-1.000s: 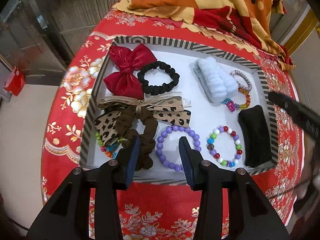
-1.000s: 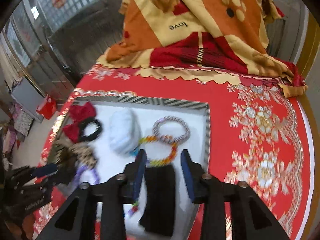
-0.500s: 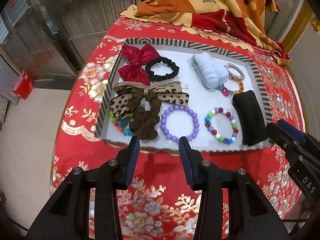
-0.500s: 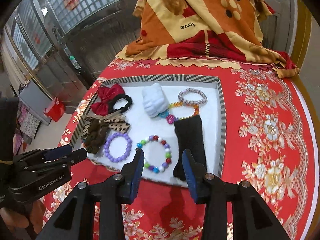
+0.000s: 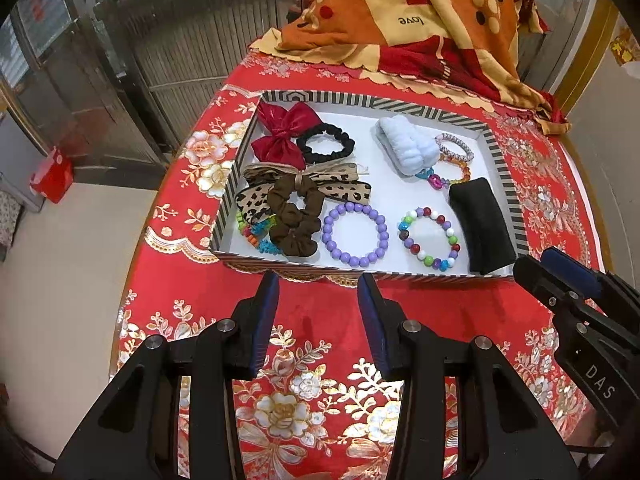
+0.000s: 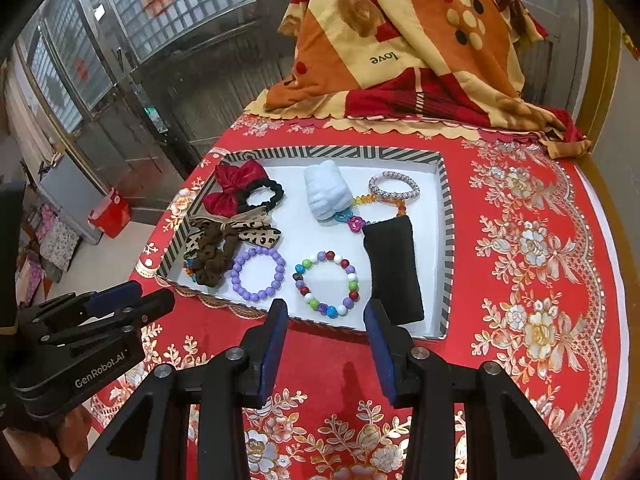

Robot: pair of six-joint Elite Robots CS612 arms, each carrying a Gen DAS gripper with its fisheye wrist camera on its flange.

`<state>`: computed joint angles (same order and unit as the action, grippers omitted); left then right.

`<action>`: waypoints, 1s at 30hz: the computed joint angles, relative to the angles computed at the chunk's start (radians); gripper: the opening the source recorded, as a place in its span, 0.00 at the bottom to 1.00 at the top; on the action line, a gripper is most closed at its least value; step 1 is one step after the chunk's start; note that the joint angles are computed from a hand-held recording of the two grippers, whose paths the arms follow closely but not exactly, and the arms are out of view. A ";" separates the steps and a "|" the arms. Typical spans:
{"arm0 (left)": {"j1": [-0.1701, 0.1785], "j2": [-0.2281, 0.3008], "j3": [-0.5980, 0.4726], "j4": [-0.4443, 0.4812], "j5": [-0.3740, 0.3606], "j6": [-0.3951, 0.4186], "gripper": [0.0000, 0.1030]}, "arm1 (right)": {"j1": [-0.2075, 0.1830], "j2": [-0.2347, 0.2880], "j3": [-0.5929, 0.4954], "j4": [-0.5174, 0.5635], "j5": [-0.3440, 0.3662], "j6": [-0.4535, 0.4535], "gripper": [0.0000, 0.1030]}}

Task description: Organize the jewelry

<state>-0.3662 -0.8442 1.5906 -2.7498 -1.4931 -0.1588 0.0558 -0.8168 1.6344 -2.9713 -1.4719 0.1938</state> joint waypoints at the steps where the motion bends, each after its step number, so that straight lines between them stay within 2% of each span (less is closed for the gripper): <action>1: 0.000 -0.001 0.002 -0.004 0.001 -0.001 0.39 | 0.001 -0.002 0.002 -0.001 -0.002 0.001 0.38; 13: -0.009 -0.020 0.025 -0.047 0.024 -0.004 0.39 | -0.004 -0.013 0.017 -0.007 0.006 -0.005 0.39; 30: -0.010 -0.020 0.022 -0.036 0.037 -0.018 0.39 | -0.003 -0.011 0.012 0.008 0.018 -0.017 0.43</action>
